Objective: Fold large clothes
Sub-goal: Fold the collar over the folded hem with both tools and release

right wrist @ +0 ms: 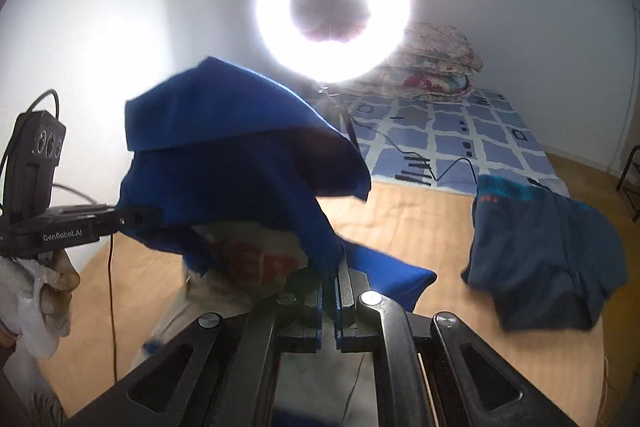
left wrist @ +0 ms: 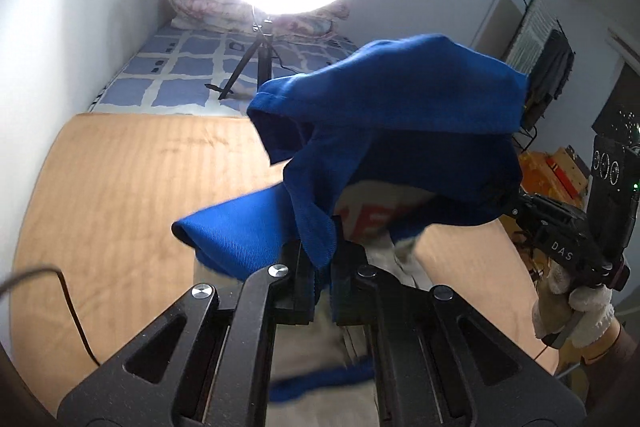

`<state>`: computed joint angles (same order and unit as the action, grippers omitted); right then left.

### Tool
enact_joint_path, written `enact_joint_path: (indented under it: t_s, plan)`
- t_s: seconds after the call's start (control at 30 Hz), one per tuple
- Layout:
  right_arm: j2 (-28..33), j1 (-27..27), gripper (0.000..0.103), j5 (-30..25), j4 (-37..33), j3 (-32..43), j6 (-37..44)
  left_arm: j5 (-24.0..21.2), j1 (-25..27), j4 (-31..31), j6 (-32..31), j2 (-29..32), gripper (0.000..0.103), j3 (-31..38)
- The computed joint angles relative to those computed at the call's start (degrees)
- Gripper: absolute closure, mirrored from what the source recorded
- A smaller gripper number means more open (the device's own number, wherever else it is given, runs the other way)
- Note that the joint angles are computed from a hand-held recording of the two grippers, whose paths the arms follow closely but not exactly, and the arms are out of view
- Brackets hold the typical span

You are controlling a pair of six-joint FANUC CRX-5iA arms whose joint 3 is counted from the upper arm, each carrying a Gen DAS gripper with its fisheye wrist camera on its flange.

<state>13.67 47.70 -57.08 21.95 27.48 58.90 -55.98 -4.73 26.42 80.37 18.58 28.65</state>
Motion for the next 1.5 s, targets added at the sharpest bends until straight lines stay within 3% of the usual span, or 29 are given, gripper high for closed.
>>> enact_joint_path:
  t_s: [0.37,0.73,0.83,0.93,1.07,1.13,1.2,1.23,1.33,1.5]
  plan:
    - [-19.9,9.81,0.102,3.53,5.53,-29.55,-16.05,4.07,-1.3,2.45,-4.44,-17.62,0.101,-27.36]
    - [-24.41,18.3,0.101,-2.23,12.06,-40.7,-23.24,6.2,-3.3,-3.52,-5.82,-26.44,0.099,-38.59]
    - [-25.19,20.26,0.098,-4.42,13.95,-41.96,-23.67,4.86,-1.92,-2.69,-8.04,-28.76,0.092,-40.9]
    - [-26.87,22.04,0.089,-6.88,14.55,-42.6,-23.65,2.15,1.79,2.39,-12.07,-32.58,0.079,-44.82]
    - [-31.6,24.43,0.084,-8.33,14.69,-45.02,-26.68,1.16,7.24,11.93,-13.94,-36.05,0.054,-49.68]
    - [-33.91,23.52,0.077,-6.1,13.41,-46.13,-29.29,1.3,9.02,15.04,-12.23,-34.95,0.045,-49.74]
    - [-35.85,19.65,0.043,-0.64,9.39,-46.69,-32.28,1.41,10.5,19.17,-10.67,-32.8,0.043,-49.7]
    - [-36.6,18.05,0.037,1.89,7.53,-47.05,-33.51,1.66,10.96,21.07,-9.37,-31.18,0.043,-49.28]
    - [-37.56,12.71,0.035,8.62,1.11,-47.48,-34.81,3.75,11.36,25.33,-5.83,-27.68,0.043,-48.75]
    - [-36.04,6.13,0.036,14.3,-8.16,-47.15,-33.8,5.86,10.91,30.51,-3.98,-23.47,0.043,-48.73]
